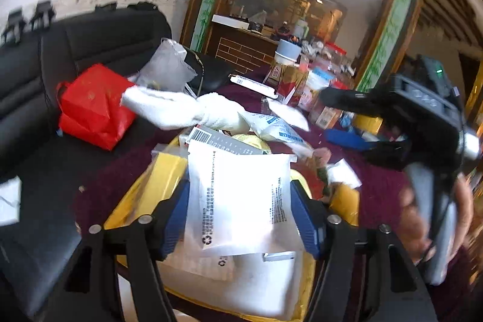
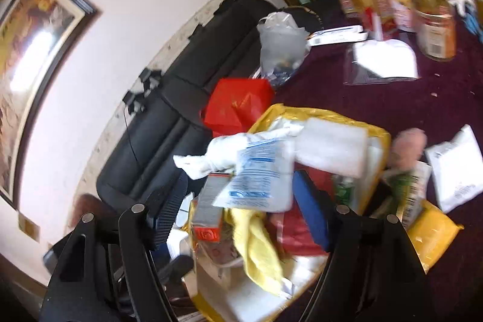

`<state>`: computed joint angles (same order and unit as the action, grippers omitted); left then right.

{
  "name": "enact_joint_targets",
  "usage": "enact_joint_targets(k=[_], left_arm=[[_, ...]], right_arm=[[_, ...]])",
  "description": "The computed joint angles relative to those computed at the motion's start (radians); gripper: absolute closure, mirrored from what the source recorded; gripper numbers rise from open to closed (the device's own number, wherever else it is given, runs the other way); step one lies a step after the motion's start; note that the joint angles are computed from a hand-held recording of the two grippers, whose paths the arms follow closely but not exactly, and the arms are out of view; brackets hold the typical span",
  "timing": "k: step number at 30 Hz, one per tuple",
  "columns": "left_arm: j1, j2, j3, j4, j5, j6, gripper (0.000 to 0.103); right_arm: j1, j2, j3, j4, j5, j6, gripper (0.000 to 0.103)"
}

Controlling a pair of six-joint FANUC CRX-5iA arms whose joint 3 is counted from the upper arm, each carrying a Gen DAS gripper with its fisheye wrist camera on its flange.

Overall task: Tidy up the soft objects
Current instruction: 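Carry both packets over the tray and open both tools to drop them, then grasp the yellow foil packet with the right tool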

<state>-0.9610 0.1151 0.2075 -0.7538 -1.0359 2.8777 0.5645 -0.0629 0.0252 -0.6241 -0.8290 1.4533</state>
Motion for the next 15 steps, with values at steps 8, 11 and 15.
enact_joint_targets(k=[8,11,15], left_arm=[[-0.093,0.108,0.151,-0.153,-0.169,-0.149,0.033],[-0.083,0.108,0.154,-0.138,-0.124,-0.180,0.033],[-0.028,0.066,0.100,-0.040,-0.004,-0.159,0.033]], right_arm=[[-0.170,-0.201,-0.228,0.095,0.044,-0.097,0.029],[-0.264,-0.239,-0.273,0.032,0.006,-0.068,0.029],[-0.362,-0.211,-0.264,-0.112,-0.097,0.012,0.029]])
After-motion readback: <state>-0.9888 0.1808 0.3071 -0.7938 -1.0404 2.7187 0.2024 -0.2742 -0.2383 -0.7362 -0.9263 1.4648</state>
